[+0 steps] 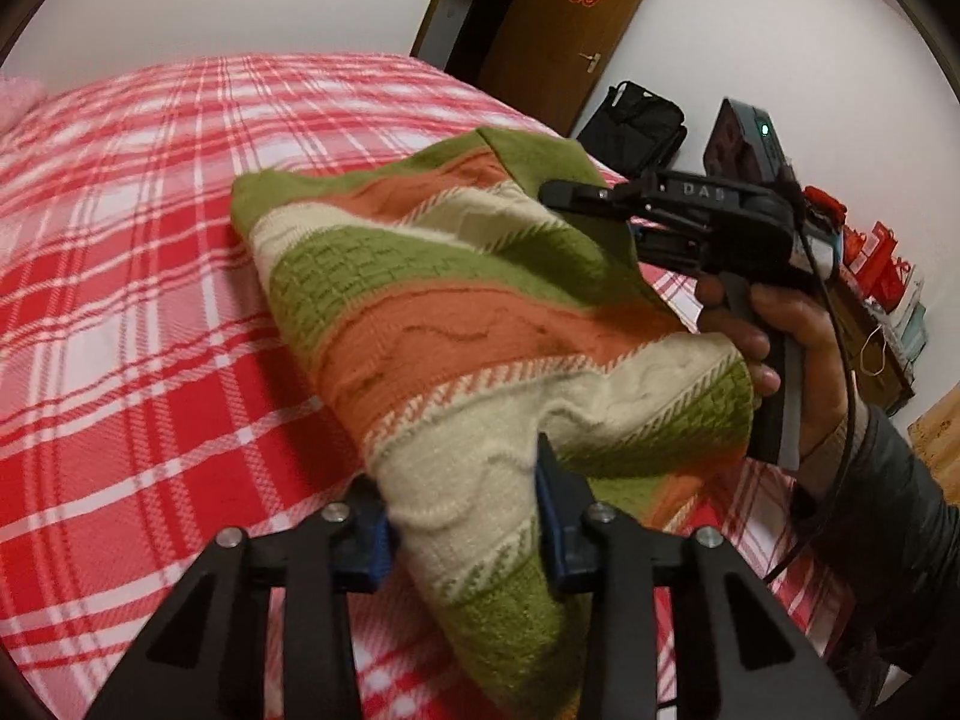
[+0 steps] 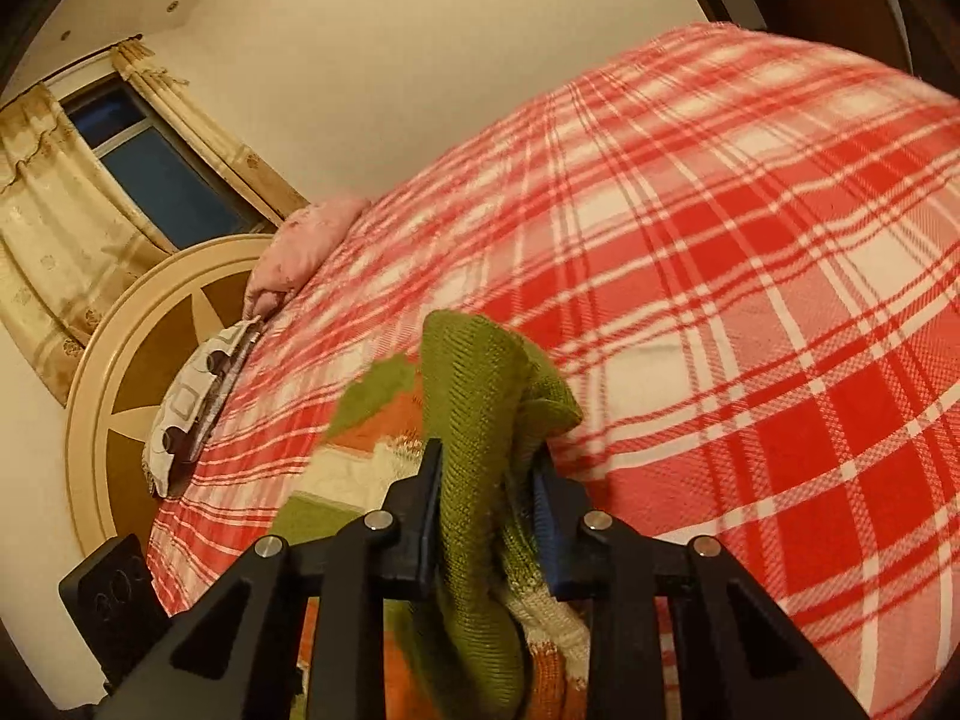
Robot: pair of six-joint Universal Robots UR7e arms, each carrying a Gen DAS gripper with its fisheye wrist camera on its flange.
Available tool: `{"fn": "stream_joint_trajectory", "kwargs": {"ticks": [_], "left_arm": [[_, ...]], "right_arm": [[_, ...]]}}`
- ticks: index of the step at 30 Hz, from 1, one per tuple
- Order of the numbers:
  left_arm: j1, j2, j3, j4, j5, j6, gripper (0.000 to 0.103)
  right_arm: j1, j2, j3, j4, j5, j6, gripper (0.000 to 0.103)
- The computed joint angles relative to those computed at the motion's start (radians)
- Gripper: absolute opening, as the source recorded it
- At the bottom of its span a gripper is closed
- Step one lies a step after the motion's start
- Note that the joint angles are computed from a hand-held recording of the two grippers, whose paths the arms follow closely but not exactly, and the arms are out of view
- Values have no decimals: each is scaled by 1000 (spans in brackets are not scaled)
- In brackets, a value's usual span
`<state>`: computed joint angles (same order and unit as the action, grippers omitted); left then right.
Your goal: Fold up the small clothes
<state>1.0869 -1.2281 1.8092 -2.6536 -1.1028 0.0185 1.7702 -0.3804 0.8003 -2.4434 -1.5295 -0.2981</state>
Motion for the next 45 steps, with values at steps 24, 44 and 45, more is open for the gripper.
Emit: {"fn": "stream_joint_trajectory", "kwargs": {"ticks": [24, 44, 45], "left_arm": [[-130, -376, 270, 32, 271, -111, 38], [-219, -597, 416, 109, 449, -282, 38], [-219, -606, 418, 117, 455, -291, 38]], "right_arm": [[149, -22, 176, -38, 101, -16, 25], [252, 92, 99, 29, 155, -24, 25], [256, 100, 89, 37, 155, -25, 25]]}}
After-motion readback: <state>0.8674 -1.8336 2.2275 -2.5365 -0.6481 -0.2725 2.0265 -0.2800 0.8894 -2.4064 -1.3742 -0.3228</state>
